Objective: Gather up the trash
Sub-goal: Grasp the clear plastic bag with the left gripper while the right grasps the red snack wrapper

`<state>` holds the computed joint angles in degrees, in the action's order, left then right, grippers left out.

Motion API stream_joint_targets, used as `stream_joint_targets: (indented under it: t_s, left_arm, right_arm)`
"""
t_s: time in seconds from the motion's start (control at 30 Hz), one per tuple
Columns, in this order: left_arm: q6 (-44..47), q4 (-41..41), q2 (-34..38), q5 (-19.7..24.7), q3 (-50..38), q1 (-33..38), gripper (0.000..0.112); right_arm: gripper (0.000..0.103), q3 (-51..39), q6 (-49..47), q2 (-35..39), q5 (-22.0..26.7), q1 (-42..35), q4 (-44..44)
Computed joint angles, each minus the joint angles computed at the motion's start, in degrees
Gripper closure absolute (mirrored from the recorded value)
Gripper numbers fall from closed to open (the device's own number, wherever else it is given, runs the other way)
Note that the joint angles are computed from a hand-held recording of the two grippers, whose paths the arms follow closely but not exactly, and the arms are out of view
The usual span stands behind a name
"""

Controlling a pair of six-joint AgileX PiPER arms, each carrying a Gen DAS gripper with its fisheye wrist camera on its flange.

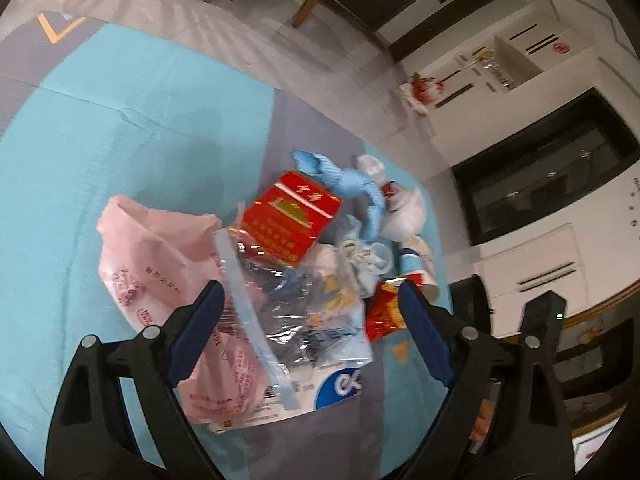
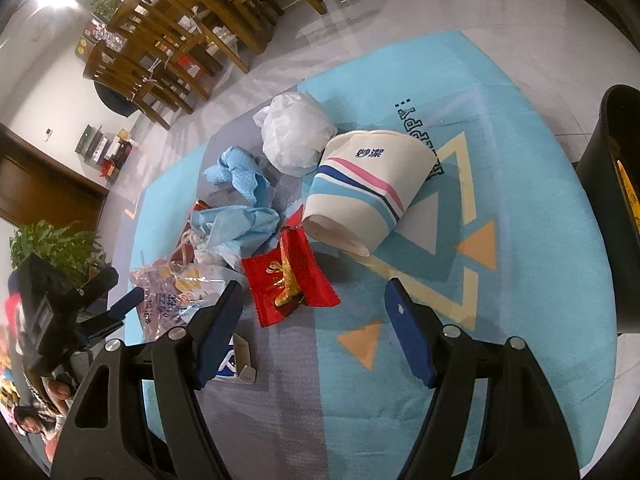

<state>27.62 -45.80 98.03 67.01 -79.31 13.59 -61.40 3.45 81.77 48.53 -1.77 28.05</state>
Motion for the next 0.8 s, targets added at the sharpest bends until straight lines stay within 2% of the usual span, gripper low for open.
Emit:
stream_joint_targets:
  t_s: [0.23, 0.47, 0.5, 0.57, 0.7, 0.8]
  left_arm:
    - [-0.9, 2.7, 1.2, 1.0, -1.3, -2.1, 0.024]
    - [-1.4, 6.3, 0.5, -2.2, -0.3, -4.8, 0.027]
    - [-1.9, 7.4, 0.2, -3.1, 0.0, -5.4, 0.030]
    - [-2.7, 9.6, -0.1, -4.1, 0.2, -6.5, 0.045]
    - [-3.9, 13.1, -0.5, -5.6, 0.9, -7.8, 0.063]
    - [-3.8, 13.6, -0.8, -5.7, 1.3, -7.5, 0.072]
  right_arm:
    - [0.031, 0.3, 1.5, 0.9, -0.9, 0.6, -0.9]
    - [0.031, -1.2, 3.9, 4.9, -3.4, 3.9, -1.9]
    - [0.031, -1.7, 4.8, 5.5, -3.9, 4.7, -3.0]
    - [0.031, -2.3, 6.4, 6.2, -4.4, 6.0, -4.9]
    - [0.032, -2.6, 7.4, 7.2, -5.5, 8.2, -6.3]
    - [0.045, -3.2, 9.5, 7.8, -5.5, 10.2, -9.5]
